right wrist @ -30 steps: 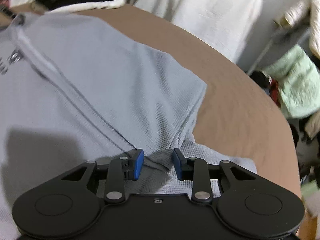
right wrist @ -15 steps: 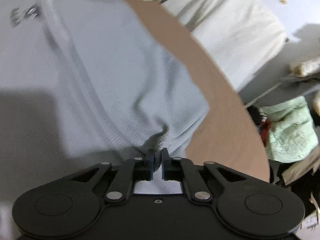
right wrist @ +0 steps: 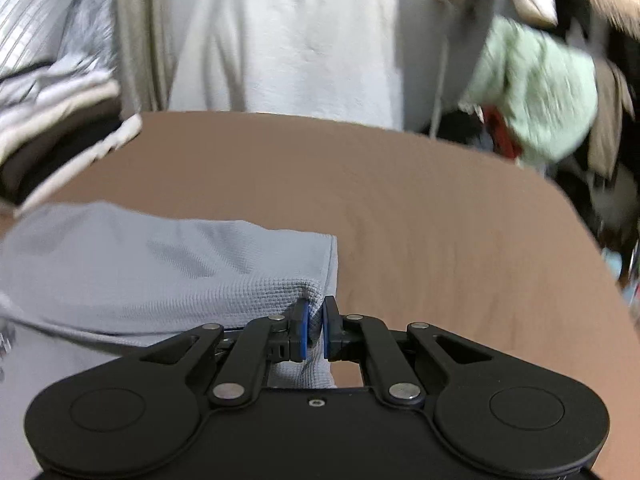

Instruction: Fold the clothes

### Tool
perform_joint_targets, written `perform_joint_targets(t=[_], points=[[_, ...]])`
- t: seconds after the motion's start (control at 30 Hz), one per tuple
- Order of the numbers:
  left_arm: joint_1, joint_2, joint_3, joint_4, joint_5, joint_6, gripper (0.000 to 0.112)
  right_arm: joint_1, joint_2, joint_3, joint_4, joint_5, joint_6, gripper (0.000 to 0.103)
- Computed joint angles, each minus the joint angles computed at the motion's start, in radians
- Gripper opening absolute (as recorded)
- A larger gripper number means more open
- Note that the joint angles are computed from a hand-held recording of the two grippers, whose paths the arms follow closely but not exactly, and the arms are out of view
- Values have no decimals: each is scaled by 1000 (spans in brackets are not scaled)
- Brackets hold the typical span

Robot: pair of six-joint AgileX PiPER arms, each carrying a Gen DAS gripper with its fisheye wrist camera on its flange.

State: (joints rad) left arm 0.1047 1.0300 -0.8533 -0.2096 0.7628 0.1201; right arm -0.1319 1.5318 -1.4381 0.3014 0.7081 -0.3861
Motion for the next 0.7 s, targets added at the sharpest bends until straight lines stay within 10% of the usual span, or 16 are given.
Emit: perform_joint_targets(t=[0.2, 0.4, 0.7], points=[[79, -36, 2, -74, -19, 57, 21, 10, 6, 62, -15, -21, -34, 7], [106, -5, -15, -82, -3, 37, 44, 39, -5, 122, -100, -42, -89, 10], [110, -8, 5, -55, -63, 30, 41, 87, -58, 202, -183, -47, -179, 32]])
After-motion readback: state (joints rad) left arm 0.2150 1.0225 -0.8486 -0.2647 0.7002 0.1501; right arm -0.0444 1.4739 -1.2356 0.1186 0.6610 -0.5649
